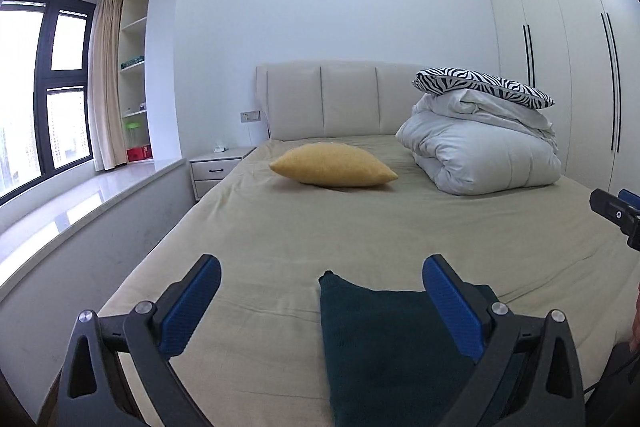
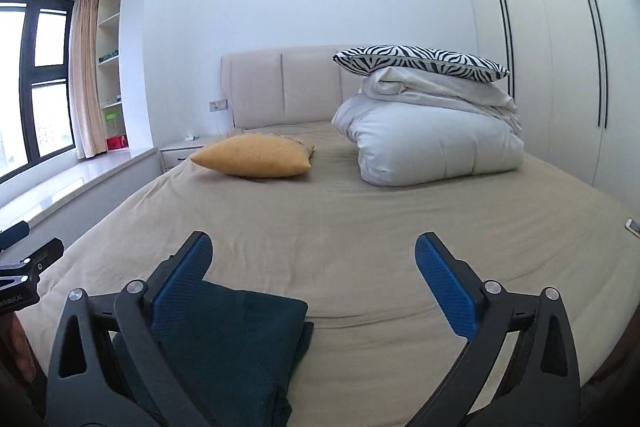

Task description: Fold small clothes

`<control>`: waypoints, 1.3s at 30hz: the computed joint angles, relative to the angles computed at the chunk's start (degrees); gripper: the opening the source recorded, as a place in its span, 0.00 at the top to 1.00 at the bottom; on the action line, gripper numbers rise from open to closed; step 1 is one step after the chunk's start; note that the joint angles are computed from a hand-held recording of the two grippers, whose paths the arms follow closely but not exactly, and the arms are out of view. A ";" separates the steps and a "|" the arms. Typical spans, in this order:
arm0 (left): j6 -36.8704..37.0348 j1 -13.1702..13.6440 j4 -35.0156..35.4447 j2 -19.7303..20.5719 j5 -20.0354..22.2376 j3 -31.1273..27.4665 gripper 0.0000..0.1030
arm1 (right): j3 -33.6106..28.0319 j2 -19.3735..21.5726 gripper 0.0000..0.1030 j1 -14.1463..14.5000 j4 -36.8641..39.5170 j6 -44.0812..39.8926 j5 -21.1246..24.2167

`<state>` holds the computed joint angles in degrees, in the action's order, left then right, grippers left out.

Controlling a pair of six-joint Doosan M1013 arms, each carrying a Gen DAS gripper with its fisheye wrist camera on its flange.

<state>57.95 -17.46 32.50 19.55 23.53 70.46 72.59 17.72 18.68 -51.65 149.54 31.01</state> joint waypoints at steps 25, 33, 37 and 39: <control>12.59 0.63 -20.18 5.53 27.61 -5.50 0.00 | -7.67 6.15 0.00 1.22 29.61 -21.74 23.49; 12.58 0.92 -20.66 5.84 28.76 -5.42 0.00 | -6.92 7.35 0.00 2.11 31.52 -23.54 25.65; 12.96 0.89 -20.87 5.85 28.82 -5.29 0.00 | -7.01 7.38 0.00 2.19 31.24 -23.55 25.86; 12.97 0.85 -20.85 5.95 28.97 -5.36 0.00 | -7.07 7.39 0.00 2.02 31.74 -23.74 26.03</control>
<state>70.92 -16.61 11.66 25.49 52.50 65.11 65.52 25.11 20.70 -19.91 125.80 57.04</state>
